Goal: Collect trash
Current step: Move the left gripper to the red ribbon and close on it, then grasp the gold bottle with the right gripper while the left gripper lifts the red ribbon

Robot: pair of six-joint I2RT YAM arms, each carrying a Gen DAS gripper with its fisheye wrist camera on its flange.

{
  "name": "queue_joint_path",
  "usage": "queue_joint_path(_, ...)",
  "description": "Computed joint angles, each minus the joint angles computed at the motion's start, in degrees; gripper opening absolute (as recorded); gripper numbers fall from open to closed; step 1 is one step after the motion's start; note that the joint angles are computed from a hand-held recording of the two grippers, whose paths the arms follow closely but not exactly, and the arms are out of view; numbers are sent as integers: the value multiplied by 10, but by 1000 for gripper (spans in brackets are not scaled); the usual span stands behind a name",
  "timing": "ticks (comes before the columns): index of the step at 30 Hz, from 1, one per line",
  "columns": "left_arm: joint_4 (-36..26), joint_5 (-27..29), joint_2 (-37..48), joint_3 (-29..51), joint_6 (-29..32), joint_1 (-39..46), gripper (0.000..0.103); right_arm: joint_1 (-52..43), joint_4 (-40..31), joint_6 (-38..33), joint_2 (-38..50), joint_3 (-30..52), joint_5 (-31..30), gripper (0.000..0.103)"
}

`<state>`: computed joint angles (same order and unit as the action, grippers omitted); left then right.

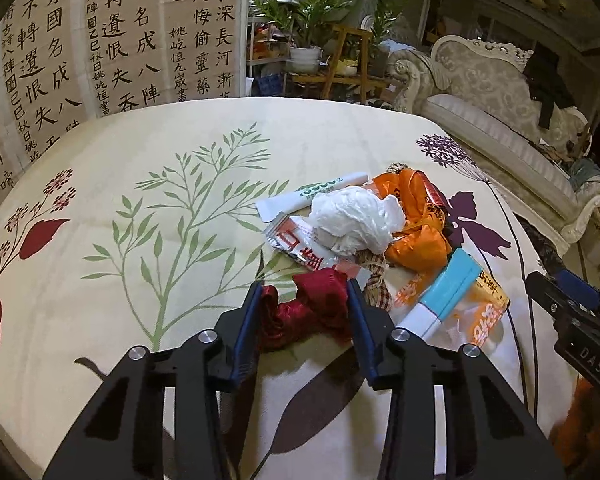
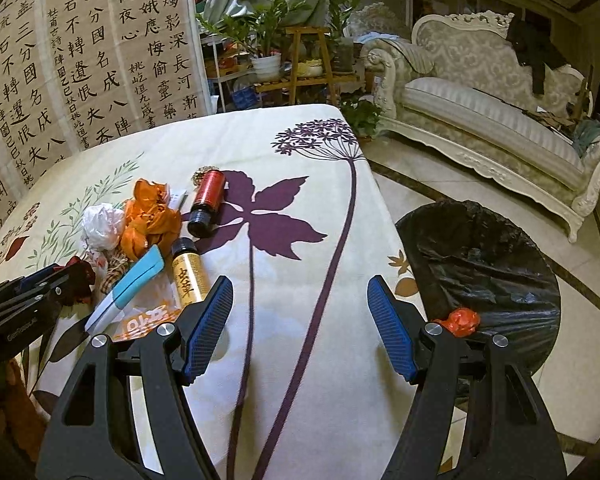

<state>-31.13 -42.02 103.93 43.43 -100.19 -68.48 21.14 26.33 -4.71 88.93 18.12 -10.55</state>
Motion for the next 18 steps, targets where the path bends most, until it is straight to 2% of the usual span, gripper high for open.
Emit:
queue_joint_path(6, -27, -1, -9, -10, -45, -25, 36, 23, -3, 4, -8, -4, 9, 68)
queue_joint_path(14, -57, 4, -20, -27, -111, -59, 36, 49, -1, 9, -4, -2, 24, 68)
queue_joint_path(18, -61, 5, -24, -34, -126, -64, 36, 55, -1, 12, 13, 9, 33, 68)
